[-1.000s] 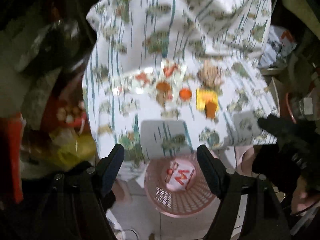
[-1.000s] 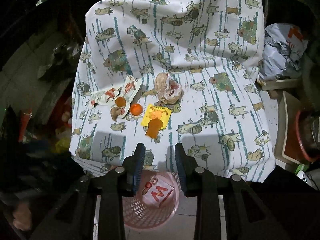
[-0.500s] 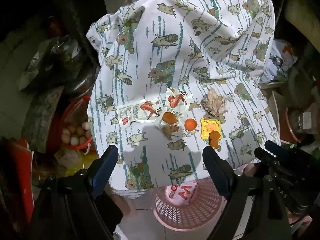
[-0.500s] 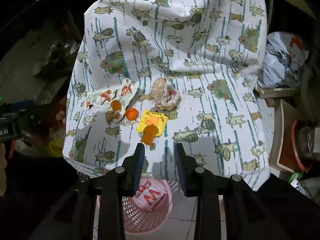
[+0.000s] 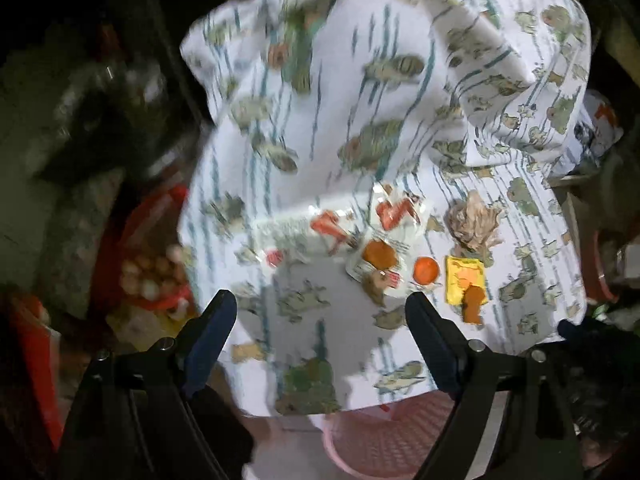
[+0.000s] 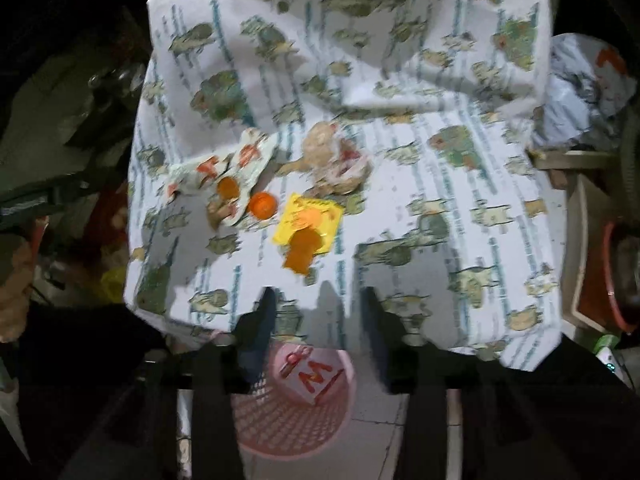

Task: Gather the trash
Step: 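Move the right gripper to the orange fried food piece and grasp it, then grasp the brown crumpled scrap with the left gripper while the right gripper holds the orange piece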

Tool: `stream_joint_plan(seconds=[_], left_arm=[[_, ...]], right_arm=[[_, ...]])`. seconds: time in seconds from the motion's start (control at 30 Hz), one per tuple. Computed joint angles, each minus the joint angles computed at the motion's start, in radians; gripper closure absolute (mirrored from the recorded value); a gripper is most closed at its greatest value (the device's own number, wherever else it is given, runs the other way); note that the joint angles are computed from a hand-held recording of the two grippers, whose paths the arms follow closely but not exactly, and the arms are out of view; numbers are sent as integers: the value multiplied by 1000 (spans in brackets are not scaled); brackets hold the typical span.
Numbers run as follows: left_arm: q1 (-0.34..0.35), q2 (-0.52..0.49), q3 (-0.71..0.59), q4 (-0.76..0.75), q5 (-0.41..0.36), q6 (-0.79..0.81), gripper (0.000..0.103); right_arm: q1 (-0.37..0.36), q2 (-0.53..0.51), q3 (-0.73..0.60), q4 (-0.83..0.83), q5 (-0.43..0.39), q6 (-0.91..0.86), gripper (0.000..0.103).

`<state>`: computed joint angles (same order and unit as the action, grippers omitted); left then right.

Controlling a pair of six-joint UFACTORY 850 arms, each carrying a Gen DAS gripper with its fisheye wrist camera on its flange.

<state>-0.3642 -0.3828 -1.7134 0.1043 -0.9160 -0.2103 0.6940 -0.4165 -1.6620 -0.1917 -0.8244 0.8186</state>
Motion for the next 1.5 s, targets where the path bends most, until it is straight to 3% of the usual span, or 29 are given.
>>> stream_joint_plan(seconds=[0.3, 0.5, 0.6, 0.63, 0.67, 0.93, 1.03, 1.13, 1.27, 1.37, 1.47, 1.5], left_arm=[[25, -25, -18, -31, -3, -27, 18], [26, -19, -11, -16, 3, -38, 18], [31, -25, -17, -20, -4, -45, 18], [32, -25, -18, -22, -3, -45, 18], [33, -26, -19, -24, -3, -44, 18], [25, -38, -19, -47, 20, -12, 18], [28, -69, -20, -146, 58, 87, 19], [17, -118, -41, -162, 40, 104, 39], [17, -175, -75, -232, -30, 100, 51], [5, -186, -66, -199, -32, 65, 60], [0, -201, -62, -196, -43, 62, 75], [-2, -200, -55, -196, -34, 66, 75]], right_arm=[[-20, -216, -232, 105, -121, -88, 49], [-18, -301, -306, 26, -164, -41, 51], [-8, -330, -333, 10, -184, -84, 65], [0, -332, -336, -29, -192, -73, 76], [7, -336, -344, -62, -216, -53, 76], [-10, -131, -179, 2, -49, -126, 76], [-21, -64, -128, -41, 19, -92, 76], [-39, -44, -101, -80, 51, -12, 76], [-69, -27, -66, 7, 69, -29, 76], [-64, -21, -59, -67, 48, -4, 76], [-80, 3, -23, -10, 76, -26, 76], [-82, 4, -16, -2, 75, -38, 76]])
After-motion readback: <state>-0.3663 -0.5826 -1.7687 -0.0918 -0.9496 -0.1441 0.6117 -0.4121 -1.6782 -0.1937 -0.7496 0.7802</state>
